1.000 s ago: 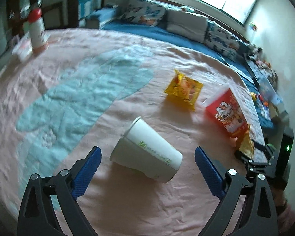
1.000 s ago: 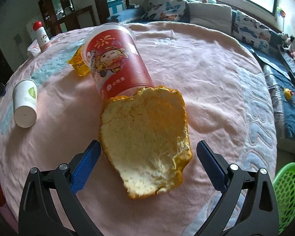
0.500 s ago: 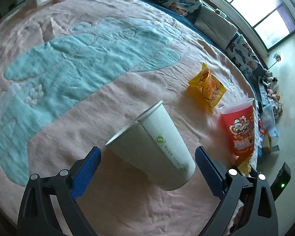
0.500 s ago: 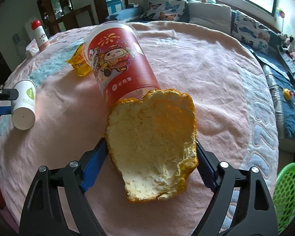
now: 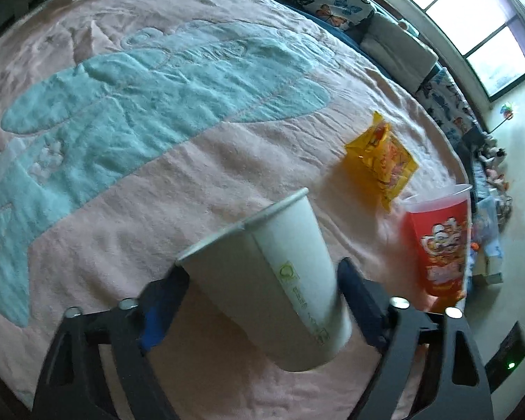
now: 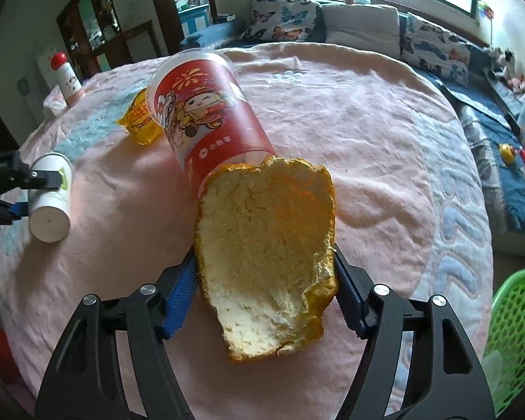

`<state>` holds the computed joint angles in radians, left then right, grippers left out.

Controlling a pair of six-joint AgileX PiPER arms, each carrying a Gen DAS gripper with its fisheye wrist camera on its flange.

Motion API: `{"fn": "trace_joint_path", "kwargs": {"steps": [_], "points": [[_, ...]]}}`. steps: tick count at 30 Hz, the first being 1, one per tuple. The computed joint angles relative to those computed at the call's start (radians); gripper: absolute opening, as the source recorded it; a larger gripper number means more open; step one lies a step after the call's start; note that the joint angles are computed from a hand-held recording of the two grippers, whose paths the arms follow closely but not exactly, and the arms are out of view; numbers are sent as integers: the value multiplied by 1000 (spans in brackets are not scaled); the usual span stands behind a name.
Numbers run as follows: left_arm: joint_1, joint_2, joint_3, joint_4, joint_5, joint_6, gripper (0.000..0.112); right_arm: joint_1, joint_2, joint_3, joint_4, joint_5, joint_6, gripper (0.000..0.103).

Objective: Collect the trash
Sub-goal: 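Grasp the white paper cup with the left gripper while the right gripper grasps the orange peel, then drop the orange peel into the green basket with the right gripper while the left gripper drops the paper cup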

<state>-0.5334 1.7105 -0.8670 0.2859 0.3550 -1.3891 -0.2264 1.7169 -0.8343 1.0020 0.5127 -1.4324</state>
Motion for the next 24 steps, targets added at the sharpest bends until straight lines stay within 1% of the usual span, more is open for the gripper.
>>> {"fn": "trace_joint_path", "kwargs": {"steps": [1, 4, 7, 12, 14, 15, 19, 24], "points": [[2, 1, 0, -17, -7, 17, 73, -10, -6, 7, 7, 7, -7, 68], [-12, 2, -10, 20, 4, 6, 68, -42, -31, 35, 32, 27, -39, 67], [-21, -16, -1, 22, -8, 19, 66, -76, -58, 62, 46, 49, -62, 66], [-67, -59, 5, 104, 2, -23, 65, -137, -104, 99, 59, 81, -84, 66], [-89, -73, -1, 114, 11, -15, 65, -173, -121, 110, 61, 103, -90, 65], [-98, -80, -3, 100, 2, 8, 64, -188, -130, 116, 65, 110, -95, 65], [-146, -84, -46, 72, 1, 79, 65, -290, -176, 142, 75, 153, -131, 65], [-209, -51, -136, 25, 14, 177, 65, -492, -185, 120, 53, 217, -157, 65]]}}
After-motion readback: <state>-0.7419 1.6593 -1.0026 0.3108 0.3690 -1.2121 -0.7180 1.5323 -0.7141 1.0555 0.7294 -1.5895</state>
